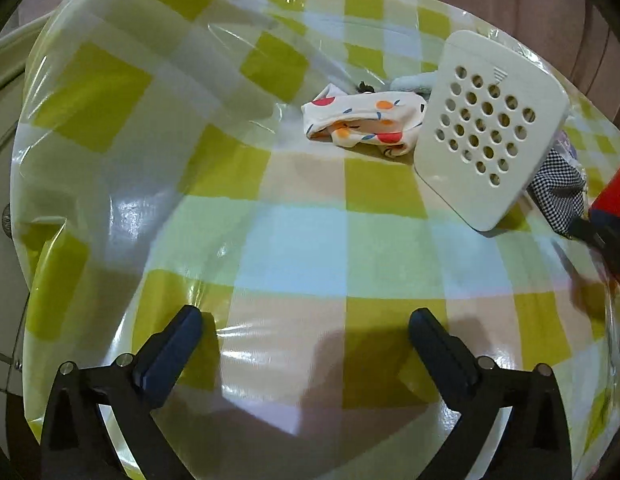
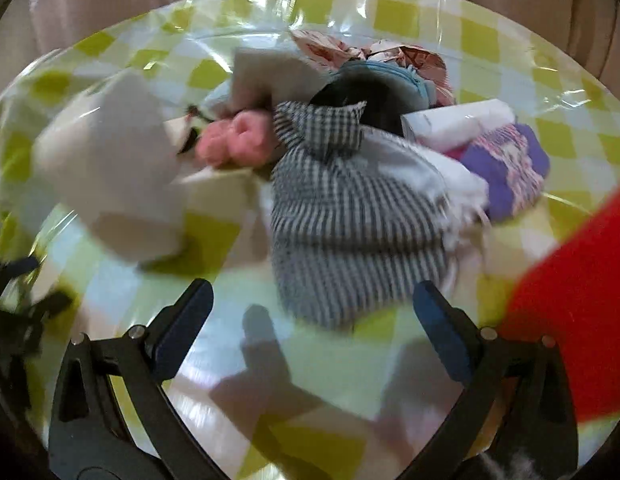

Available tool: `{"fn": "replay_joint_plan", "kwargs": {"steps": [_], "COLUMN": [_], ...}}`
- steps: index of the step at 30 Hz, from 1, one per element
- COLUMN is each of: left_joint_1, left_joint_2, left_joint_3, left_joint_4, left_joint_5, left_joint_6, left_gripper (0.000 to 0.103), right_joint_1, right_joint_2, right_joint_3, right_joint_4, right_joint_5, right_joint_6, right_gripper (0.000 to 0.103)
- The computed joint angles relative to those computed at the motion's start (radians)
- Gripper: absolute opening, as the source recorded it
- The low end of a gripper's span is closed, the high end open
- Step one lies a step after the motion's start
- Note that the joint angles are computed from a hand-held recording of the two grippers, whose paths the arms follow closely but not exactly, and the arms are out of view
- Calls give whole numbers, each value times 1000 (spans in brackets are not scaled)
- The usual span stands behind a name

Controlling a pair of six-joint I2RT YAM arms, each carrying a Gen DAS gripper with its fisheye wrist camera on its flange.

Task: Organize soft objects
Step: 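Grasp the houndstooth cloth with the right tool while the left grasps the floral cloth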

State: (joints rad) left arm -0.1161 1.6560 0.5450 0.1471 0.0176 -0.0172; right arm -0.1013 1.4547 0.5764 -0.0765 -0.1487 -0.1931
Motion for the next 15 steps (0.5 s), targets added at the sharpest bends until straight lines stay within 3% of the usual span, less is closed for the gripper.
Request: {"fn": "replay_joint_plan", "kwargs": {"steps": [3,7,9,11,15], "left_joint_1": [-13,-14,-5,-17,-39], "left_joint_2": [19,55,84,127,209], "left_joint_3": [15,54,91,150,263], "left_joint_4": [1,-10,-5,-1,62], "left_joint_5": [-4,5,38,20,-21], "left_joint_6": [-7,23,74,120,234], "left_gripper": [103,103,99,97,96], "right_joint_1": [27,-3,-46,-70,-66], "right_joint_2": [104,16,-46,-89,-119], "right_joint_3": [55,-57,-112,-147,-167], "right_joint_4": [-28,56,74,72,69], "right_joint_5": [55,7,-35,-63,-61], "right_joint_6": [26,-33,-64,-79,-80], "right_gripper": [89,80,52,42,41]}}
